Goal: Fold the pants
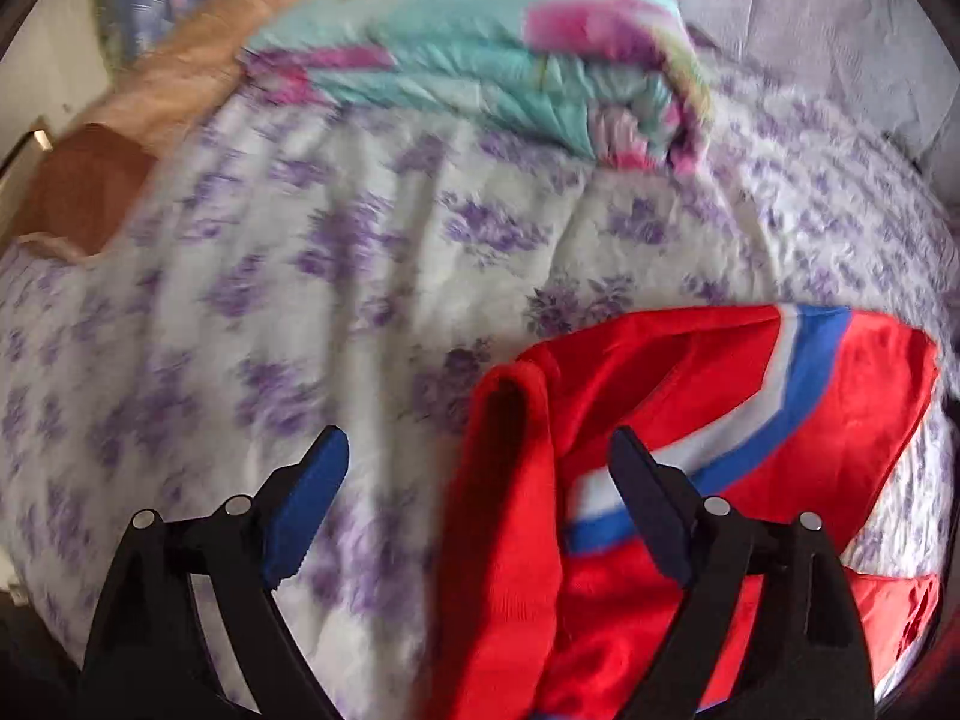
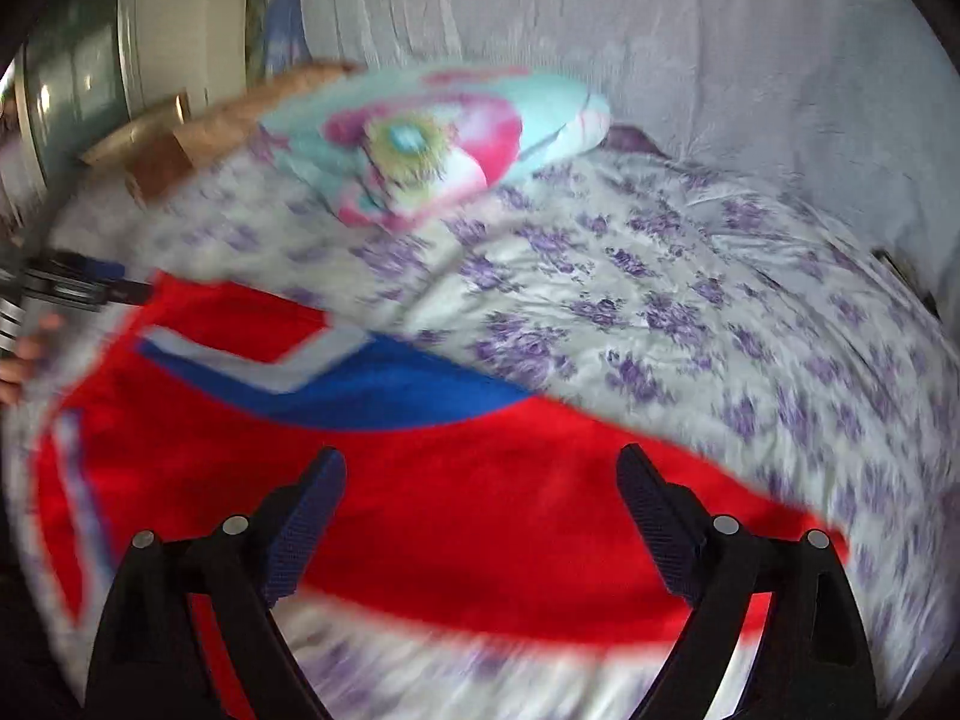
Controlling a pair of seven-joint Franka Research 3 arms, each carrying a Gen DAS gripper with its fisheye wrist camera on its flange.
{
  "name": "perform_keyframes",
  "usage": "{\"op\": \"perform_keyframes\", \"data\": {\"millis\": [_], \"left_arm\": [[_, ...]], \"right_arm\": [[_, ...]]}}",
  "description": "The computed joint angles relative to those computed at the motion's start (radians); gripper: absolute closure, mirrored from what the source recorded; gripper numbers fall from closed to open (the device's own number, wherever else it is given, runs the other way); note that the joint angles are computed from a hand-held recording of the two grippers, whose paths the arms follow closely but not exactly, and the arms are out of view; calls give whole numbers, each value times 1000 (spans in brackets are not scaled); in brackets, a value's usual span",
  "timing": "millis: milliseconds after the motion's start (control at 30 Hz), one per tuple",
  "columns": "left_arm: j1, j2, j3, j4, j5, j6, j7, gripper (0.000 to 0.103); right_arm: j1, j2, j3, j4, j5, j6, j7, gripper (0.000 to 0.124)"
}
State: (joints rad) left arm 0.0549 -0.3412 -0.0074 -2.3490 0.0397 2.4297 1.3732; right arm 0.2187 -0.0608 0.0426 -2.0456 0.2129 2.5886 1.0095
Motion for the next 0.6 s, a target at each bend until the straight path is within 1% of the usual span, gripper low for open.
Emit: {"op": "perform_keyframes", "data": {"millis": [67, 100, 167, 200, 233, 267, 300, 333, 367, 400, 433, 500, 600], "left_arm": [[0, 45, -4, 20, 10, -5, 9, 17], [-4, 66, -2, 26, 1, 0, 24, 17], [-13, 89, 9, 36, -39, 2, 74, 18], [-24, 105, 18, 44, -83, 1, 114, 20], [-24, 116, 14, 50, -96, 2, 126, 23], [-22, 125, 7, 55, -98, 3, 128, 32], [-21, 133, -1, 53, -97, 18, 128, 41], [-19, 134, -8, 46, -92, 37, 124, 53], [-23, 126, -13, 35, -98, 60, 131, 60], [-21, 124, -19, 36, -88, 68, 123, 69], [-31, 112, -15, 31, -111, 72, 145, 79], [-34, 81, -19, 14, -105, 90, 148, 81], [-48, 32, -2, -3, -132, 94, 167, 82]], "right_arm": [[3, 93, 6, 69, -61, 2, -1, 32], [8, 148, 7, 114, -83, -15, -27, 32], [12, 214, 16, 166, -70, -58, -114, 33], [18, 236, 16, 171, -91, -50, -146, 33], [24, 254, 13, 178, -108, -41, -164, 34], [29, 273, 11, 187, -121, -34, -178, 34], [18, 289, 20, 204, -81, -53, -218, 40], [-2, 302, 35, 234, -9, -110, -269, 49], [-11, 306, 39, 254, 31, -155, -294, 78], [-15, 301, 41, 258, 60, -178, -312, 113], [-14, 287, 37, 250, 71, -184, -317, 118], [-14, 251, 31, 219, 107, -179, -318, 119], [-11, 177, 27, 149, 158, -136, -328, 119]]}}
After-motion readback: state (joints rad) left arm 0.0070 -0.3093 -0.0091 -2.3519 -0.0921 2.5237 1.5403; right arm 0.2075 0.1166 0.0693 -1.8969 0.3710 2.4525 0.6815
